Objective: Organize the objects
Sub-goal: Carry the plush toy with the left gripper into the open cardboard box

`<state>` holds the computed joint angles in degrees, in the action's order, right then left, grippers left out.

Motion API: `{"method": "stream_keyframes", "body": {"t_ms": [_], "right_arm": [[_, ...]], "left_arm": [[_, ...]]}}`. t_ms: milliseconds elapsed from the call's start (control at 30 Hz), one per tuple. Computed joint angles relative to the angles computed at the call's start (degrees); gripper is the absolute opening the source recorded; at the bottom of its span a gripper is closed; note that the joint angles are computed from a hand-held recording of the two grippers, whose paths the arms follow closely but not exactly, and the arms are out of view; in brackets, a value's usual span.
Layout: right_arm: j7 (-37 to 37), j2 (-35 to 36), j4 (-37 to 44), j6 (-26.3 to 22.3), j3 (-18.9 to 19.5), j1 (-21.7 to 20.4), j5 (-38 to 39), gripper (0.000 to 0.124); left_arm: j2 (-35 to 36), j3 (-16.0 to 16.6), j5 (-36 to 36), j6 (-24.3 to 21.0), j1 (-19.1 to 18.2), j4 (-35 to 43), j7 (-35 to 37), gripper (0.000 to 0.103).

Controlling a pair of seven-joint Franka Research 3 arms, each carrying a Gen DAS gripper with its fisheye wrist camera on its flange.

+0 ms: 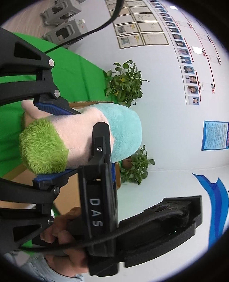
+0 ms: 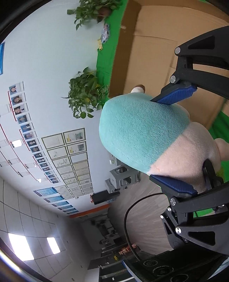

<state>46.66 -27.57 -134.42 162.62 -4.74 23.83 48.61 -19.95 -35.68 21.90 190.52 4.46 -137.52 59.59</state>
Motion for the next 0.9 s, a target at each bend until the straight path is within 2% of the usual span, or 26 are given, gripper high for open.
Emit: {"method": "stream_keyframes", "body": {"t_ms": [67,100,233,300,367,400,433,567,600,633,733,867,900], "right_arm": [[-4.1,2.5,2.7,-2.5,-3.8,1.7,2.7,0.072],[-5.6,3.6,3.8,-3.6,-4.6,1.5,3.9,0.072],[-13.9,12.8,9.9,-6.8,-7.6,1.3,11.5,0.071],[-18.7,17.3,12.1,-8.7,-8.4,0.9,16.4,0.070],[-22.1,22.4,14.8,-11.4,-8.5,-0.1,20.7,0.070],[-22.7,24.5,16.0,-12.1,-8.0,-0.8,21.7,0.070],[-22.8,26.2,16.8,-13.0,-7.6,-1.7,22.0,0.070],[-14.3,31.0,18.5,-15.1,-5.2,-4.5,15.6,0.071],[-12.8,31.8,18.6,-15.5,-4.7,-5.3,14.7,0.072],[-12.7,32.3,18.4,-15.1,-4.0,-6.0,15.0,0.072],[-14.5,32.7,17.8,-13.1,-1.4,-7.7,17.1,0.073],[-17.2,34.2,18.2,-9.2,2.2,-9.5,18.5,0.074],[-17.3,33.6,17.6,-8.6,3.1,-10.0,18.9,0.074]], "left_arm": [[1.7,-6.6,0.0,-0.7,7.2,2.2,0.0,0.053],[2.7,-8.8,0.1,-1.2,9.6,3.1,-0.3,0.053],[5.8,-15.3,1.7,-3.5,16.4,4.6,-3.6,0.053],[7.0,-22.8,3.8,-4.7,24.4,5.9,-6.0,0.053],[8.5,-27.9,6.1,-6.4,29.6,6.9,-8.1,0.053],[9.6,-29.4,7.1,-7.5,31.0,7.4,-8.7,0.053],[11.2,-29.0,8.0,-8.8,30.4,7.7,-9.1,0.053],[14.5,-20.8,2.8,-12.9,19.9,7.3,-4.8,0.055],[14.1,-20.1,3.6,-12.7,19.3,6.7,-5.9,0.057],[13.8,-21.0,6.1,-12.1,20.6,6.4,-8.4,0.058],[10.3,-21.5,9.3,-12.9,20.8,5.3,-13.3,0.062],[4.3,-18.2,10.6,-13.4,16.9,2.6,-16.4,0.062],[3.9,-18.6,12.0,-13.6,17.7,2.9,-17.3,0.062]]}}
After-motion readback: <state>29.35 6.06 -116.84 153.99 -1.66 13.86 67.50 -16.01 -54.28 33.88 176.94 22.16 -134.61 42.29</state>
